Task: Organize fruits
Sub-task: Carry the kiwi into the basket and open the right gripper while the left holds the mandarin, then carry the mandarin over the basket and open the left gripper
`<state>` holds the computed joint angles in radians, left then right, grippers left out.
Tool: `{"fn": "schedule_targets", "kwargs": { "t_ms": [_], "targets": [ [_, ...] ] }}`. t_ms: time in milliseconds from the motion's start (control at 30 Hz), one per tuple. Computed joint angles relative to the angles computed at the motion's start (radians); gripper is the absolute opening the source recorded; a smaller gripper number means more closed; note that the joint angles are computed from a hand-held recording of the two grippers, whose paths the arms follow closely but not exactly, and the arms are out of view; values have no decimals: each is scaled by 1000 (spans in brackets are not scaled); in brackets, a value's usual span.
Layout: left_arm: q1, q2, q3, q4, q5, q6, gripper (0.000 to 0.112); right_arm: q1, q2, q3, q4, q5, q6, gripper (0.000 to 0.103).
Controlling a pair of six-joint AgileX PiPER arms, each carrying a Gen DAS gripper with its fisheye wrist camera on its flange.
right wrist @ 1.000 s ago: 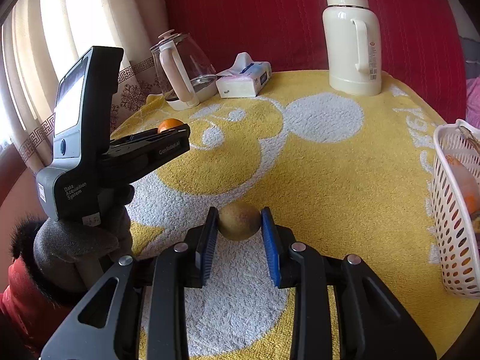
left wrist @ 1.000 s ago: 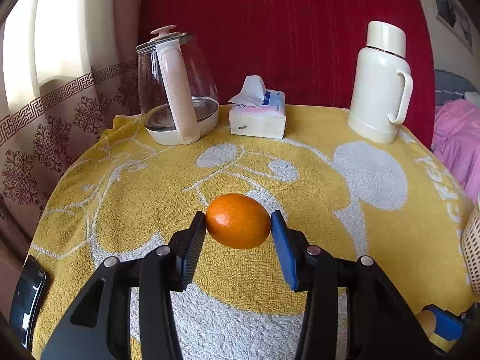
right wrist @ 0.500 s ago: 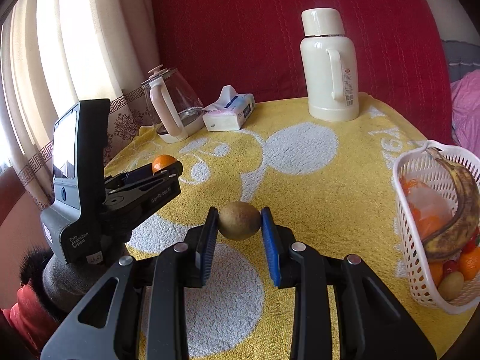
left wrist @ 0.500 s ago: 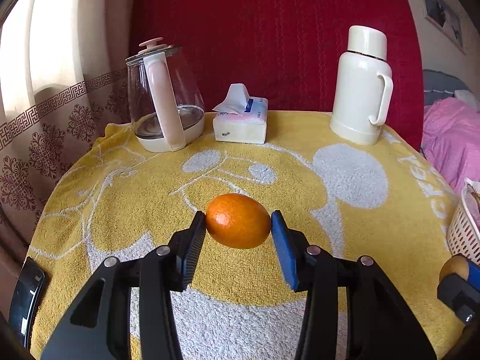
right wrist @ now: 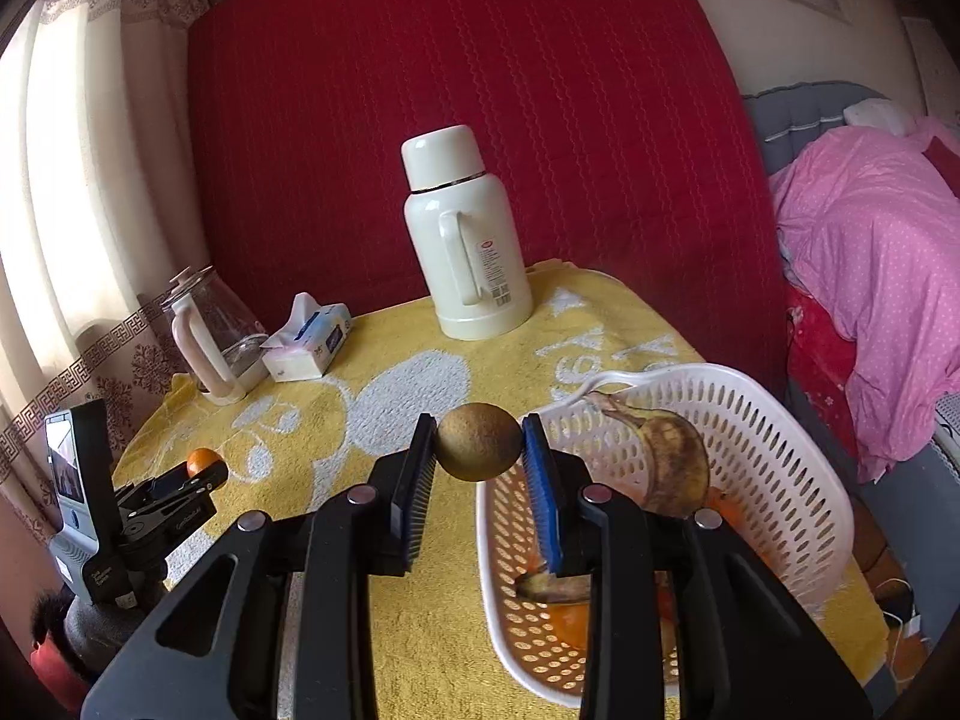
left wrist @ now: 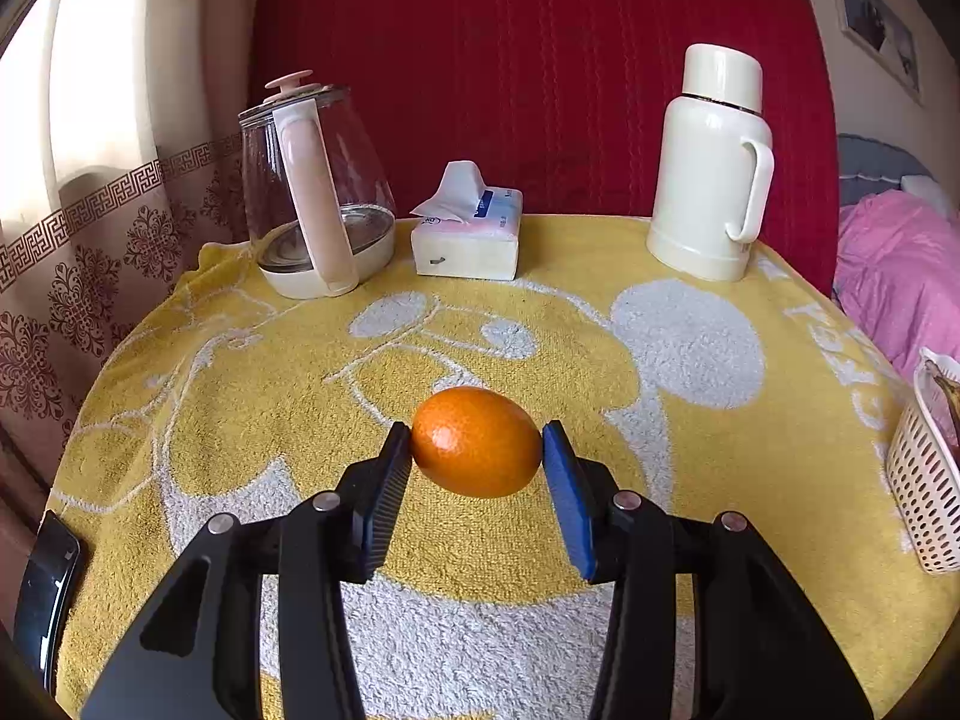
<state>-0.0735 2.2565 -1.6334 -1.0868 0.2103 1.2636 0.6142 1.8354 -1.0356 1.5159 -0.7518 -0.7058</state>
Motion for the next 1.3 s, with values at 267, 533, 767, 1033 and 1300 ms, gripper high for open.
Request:
{"fn": "schedule_targets", "kwargs": {
  "t_ms": [267,533,767,1033,1300],
  "targets": [
    [-2,25,-32,143,18,-144,45,-53,-81,152,38,-16,108,30],
    [-3,24,-29,118,23,-115,45,-92,-97,226,-1,28,235,43],
    [12,1,-5,-25,105,28,45,-65,-95,263,3,-92,326,59],
    [13,-78,114,-270,253,330,45,12,-47,273,101,-345,403,76],
    [-24,-127,174,-244,335,339,45,29,-16,263,133,-372,429,77]
  ]
}}
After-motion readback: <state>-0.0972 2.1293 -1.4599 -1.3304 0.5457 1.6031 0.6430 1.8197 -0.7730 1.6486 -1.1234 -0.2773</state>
